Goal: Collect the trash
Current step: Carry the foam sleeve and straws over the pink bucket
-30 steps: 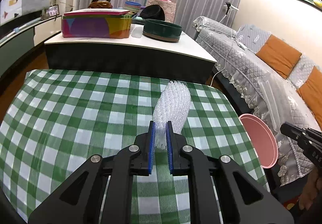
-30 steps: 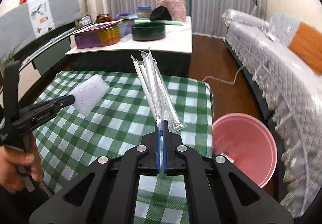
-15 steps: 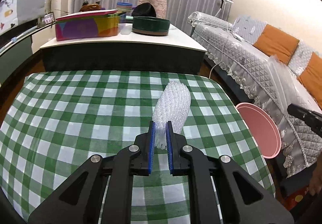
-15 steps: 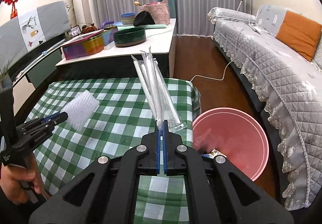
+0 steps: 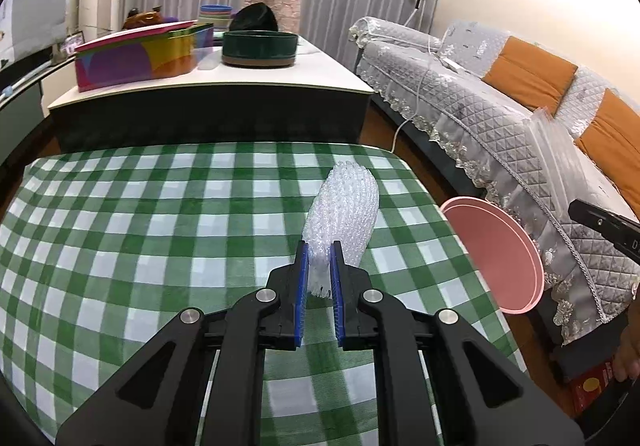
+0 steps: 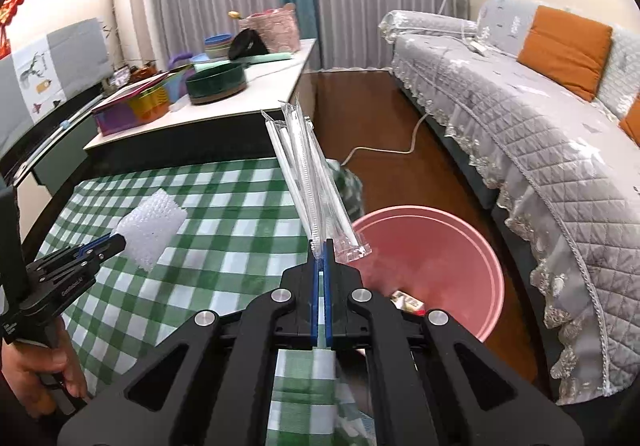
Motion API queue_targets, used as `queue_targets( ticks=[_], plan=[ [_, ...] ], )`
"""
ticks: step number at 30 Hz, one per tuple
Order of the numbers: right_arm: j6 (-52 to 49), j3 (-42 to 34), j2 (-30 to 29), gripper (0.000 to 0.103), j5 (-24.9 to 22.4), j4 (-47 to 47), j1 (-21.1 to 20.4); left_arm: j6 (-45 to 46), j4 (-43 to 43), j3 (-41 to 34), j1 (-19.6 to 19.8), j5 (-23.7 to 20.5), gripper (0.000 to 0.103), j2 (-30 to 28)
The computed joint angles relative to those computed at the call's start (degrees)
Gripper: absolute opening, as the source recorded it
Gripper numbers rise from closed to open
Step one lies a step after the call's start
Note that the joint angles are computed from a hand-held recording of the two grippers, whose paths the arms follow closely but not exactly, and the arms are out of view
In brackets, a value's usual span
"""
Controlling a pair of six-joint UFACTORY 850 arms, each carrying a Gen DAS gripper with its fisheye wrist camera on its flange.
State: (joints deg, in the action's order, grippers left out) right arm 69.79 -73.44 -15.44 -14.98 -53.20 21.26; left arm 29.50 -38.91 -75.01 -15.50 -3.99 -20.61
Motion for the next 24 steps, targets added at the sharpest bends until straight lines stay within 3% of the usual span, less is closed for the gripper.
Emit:
queue_targets(
  ticks=[13, 24],
  plan=[
    [7.2, 3.2, 2.4, 0.002, -2.3, -4.9, -3.6, 17.5, -16.7, -4.1, -3.7, -1.7, 0.011, -3.4],
    [11.7, 5.4, 3.8, 0.002, -2.7, -7.6, -6.9, 23.5, -20.9, -6.9, -6.4, -3.7, 0.011, -5.9]
  ],
)
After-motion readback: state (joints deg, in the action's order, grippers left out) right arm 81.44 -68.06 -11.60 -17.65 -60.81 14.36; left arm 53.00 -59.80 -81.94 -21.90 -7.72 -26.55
